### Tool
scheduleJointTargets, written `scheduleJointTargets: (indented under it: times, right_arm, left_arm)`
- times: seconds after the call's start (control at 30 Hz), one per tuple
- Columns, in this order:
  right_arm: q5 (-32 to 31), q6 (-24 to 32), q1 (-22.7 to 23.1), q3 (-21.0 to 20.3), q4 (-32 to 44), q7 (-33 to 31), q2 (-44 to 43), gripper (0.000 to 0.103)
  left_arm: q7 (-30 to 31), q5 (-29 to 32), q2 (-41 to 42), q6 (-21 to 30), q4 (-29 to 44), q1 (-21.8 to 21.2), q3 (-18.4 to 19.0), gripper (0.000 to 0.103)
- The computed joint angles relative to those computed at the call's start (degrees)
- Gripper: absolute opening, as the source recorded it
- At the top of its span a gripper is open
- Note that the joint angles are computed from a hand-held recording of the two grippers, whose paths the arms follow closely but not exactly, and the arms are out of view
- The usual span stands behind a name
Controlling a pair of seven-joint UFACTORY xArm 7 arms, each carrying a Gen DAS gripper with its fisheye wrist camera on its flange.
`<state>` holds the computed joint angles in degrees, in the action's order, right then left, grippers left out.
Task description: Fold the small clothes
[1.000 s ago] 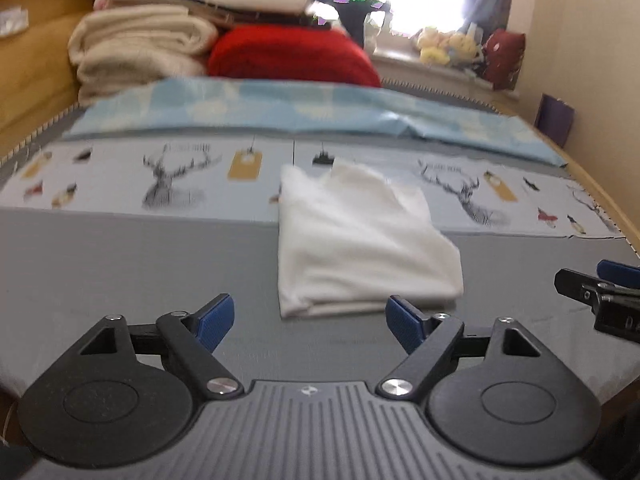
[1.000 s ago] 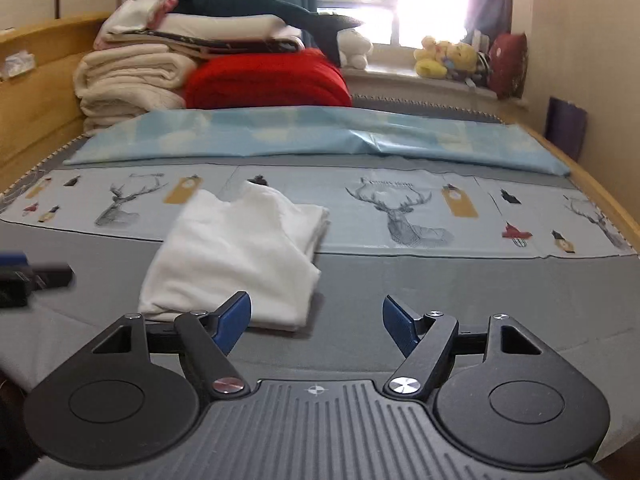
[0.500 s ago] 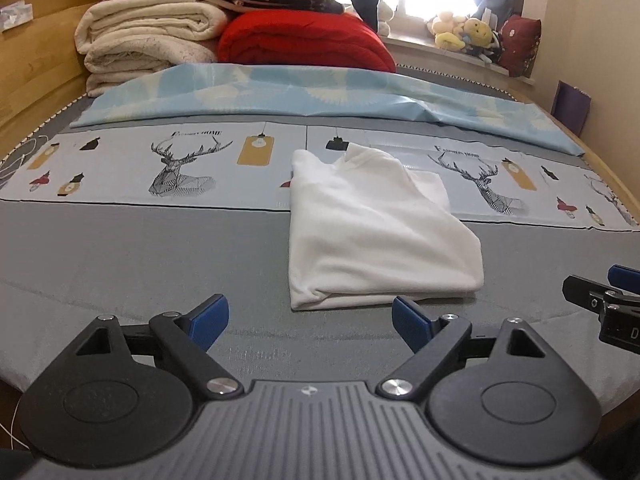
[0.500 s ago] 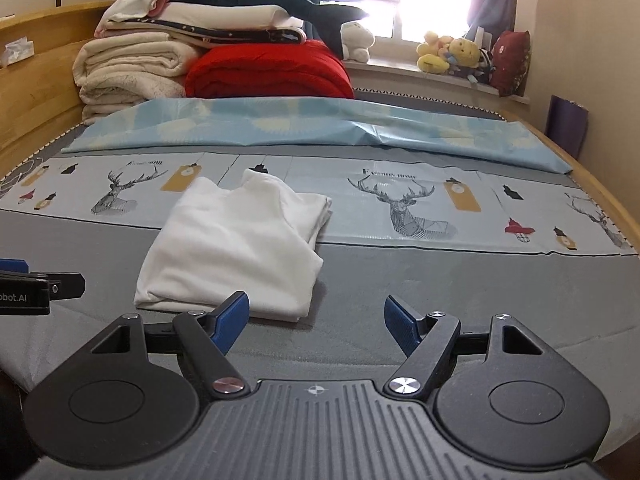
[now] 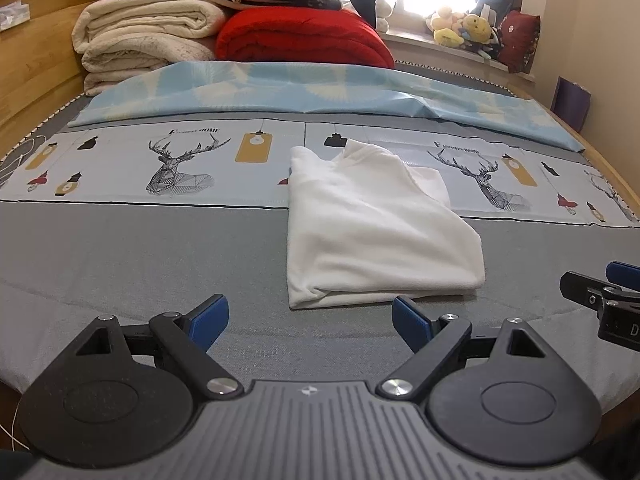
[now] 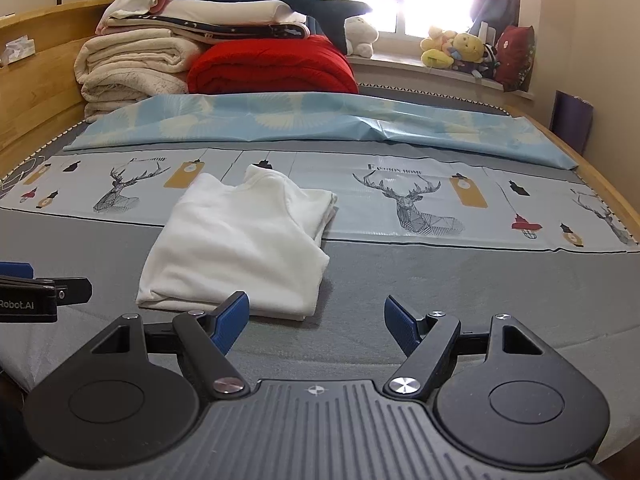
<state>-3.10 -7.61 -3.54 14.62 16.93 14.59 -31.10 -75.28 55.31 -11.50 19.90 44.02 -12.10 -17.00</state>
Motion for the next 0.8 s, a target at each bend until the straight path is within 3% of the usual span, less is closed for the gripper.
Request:
scheduleJointTargets:
  times: [0.8]
  right_arm:
    - [-0.17,0.01,0.35,-0.09,-0.03,0.10,0.01,0.077]
  left_arm:
    - [0.51,0.05,-0.03,-1.11,-0.26,0.40,0.06,0.092]
